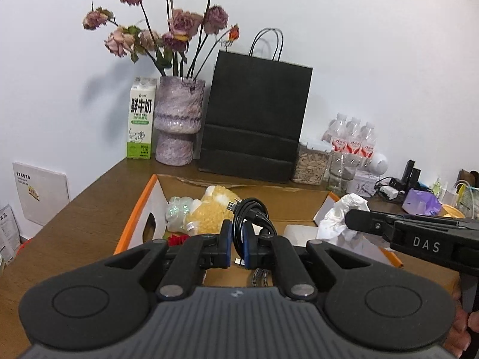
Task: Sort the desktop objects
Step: 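Drop the black cord into the box with the left gripper while the right drops the tissue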
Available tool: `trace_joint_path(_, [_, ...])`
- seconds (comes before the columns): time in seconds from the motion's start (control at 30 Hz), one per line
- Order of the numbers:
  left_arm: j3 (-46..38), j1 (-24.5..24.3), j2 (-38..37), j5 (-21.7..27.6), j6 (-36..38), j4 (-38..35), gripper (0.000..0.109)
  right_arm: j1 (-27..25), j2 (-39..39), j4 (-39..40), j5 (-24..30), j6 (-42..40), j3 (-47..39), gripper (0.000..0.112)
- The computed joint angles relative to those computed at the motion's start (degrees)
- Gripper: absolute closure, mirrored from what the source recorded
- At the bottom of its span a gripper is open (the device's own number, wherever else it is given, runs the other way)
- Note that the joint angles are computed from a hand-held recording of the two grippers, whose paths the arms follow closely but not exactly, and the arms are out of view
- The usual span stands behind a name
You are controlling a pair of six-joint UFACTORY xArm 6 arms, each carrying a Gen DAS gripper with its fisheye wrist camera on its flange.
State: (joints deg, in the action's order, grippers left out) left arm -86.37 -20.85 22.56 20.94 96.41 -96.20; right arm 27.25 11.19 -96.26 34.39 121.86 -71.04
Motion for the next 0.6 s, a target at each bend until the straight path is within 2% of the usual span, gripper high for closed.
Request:
trace_joint_path(0.23, [-7.06,-1.27,8.03,-1.73,-2.93,1.36,0.101,-3.67,3.43,-1.97,-5.63,4.38,-1.38,0.104])
trace_joint_path(0.3, [-7.67,-1.43,9.03,-1.32,-5.20,4.98,0.101,-3.92,3.65,-1.75,-5.70,4.42,-1.10,0.104])
trace_joint_path(0.47, [-7.61,-0.90,9.56,-0.77,-8.08,8.58,0.101,-4.08,5.17,0.93,-5.44,2.00,-1.79,0.104])
trace_joint_path(0.6, [-7.18,-1.09,9.33,-1.26,-7.38,8.61,0.100,-4.21,5.97,3.03,-5.56,0.01,-2.23,0.103])
